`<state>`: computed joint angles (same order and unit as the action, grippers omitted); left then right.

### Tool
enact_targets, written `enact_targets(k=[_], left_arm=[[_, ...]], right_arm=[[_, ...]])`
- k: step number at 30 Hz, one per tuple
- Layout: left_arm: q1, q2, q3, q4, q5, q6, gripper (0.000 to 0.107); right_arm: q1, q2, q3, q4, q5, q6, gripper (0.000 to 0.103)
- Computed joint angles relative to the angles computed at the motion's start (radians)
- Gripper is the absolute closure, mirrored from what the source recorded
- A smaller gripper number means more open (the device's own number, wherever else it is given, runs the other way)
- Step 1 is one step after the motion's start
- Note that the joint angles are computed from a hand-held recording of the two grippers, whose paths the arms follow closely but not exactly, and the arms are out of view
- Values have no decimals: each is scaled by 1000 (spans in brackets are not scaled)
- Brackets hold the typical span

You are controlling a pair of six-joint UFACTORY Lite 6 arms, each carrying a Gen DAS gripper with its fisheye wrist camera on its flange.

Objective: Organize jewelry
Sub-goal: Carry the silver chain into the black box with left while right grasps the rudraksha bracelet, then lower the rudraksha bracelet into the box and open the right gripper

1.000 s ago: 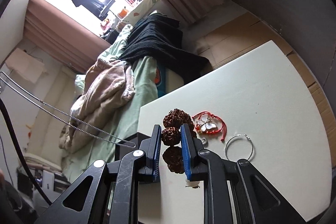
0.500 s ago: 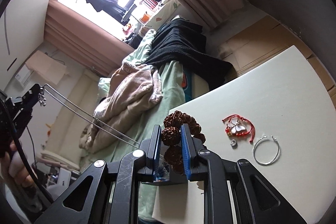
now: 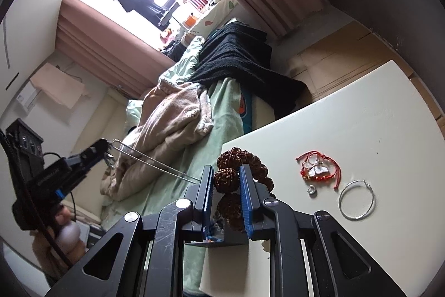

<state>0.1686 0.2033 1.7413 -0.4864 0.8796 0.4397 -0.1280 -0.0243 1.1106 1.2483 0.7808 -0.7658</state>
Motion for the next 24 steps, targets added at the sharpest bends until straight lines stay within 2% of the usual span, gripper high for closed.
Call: enact_targets(k=[7, 11, 12, 13, 14, 16, 17, 24], left_arm=[[-8, 46, -149, -61, -61, 52, 92], [22, 96, -173, -108, -30, 93, 89], [34, 108, -173, -113, -19, 94, 86], [47, 111, -180, -127, -14, 103, 75], [65, 107, -193, -145, -12, 115, 59], [103, 73, -238, -184, -30, 152, 42], [121, 57, -256, -203, -35, 175, 40], [241, 5, -291, -244, 14, 240, 40]], right_arm=[[16, -2, -4, 35, -7, -26, 83], [45, 12, 5, 61, -11, -41, 83], [54, 20, 11, 71, -8, -46, 83], [60, 24, 11, 84, -2, -54, 83], [66, 32, 15, 100, 5, -61, 83], [83, 46, 24, 132, 16, -77, 83], [92, 50, 26, 147, 20, -86, 83], [184, 76, 46, 255, 15, -157, 83]])
